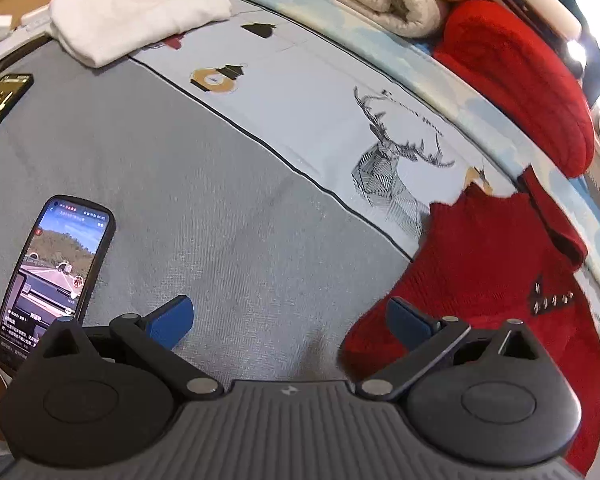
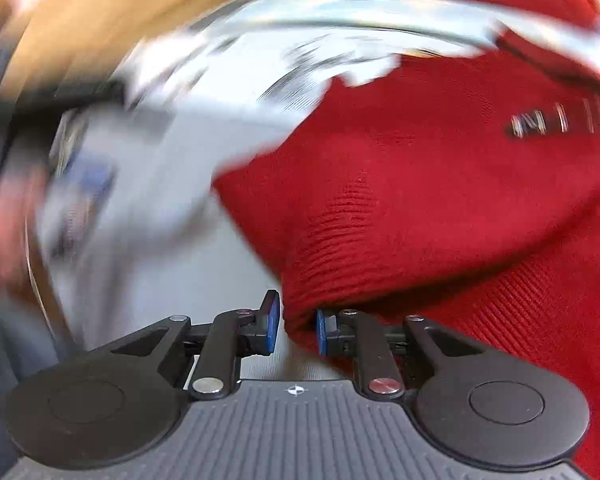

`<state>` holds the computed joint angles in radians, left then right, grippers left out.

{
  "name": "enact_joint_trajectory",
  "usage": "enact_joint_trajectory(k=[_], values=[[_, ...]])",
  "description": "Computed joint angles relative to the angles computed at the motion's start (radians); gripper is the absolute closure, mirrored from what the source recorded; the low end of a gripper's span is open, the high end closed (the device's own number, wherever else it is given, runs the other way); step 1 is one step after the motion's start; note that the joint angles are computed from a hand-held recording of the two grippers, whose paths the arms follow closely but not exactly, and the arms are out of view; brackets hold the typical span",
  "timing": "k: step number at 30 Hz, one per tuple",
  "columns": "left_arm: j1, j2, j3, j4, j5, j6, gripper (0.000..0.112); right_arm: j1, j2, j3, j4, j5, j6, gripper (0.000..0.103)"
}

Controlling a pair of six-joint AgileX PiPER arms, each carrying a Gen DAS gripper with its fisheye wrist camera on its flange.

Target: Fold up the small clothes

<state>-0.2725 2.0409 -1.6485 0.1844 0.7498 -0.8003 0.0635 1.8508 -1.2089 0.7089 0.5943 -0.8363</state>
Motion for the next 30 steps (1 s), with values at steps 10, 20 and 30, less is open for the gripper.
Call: enact_joint_trajectory(k=[10, 20, 30], values=[[-0.088, 0.096, -0.093, -0.016, 0.021, 0.144, 0.01, -0.185, 0.011, -0.062, 0.211, 0.138, 0.291, 0.055], [-0.214, 0.36, -0.407, 0.283, 0.331, 0.151, 0.009, -0.126, 0.01, -0.07, 0.011, 0.166, 0.259, 0.071], [-0.179, 0.301, -0.329, 0.234, 0.293, 0.172, 0.009, -0.119, -0.093, 0.061, 0.025, 0.1, 0.324, 0.074]])
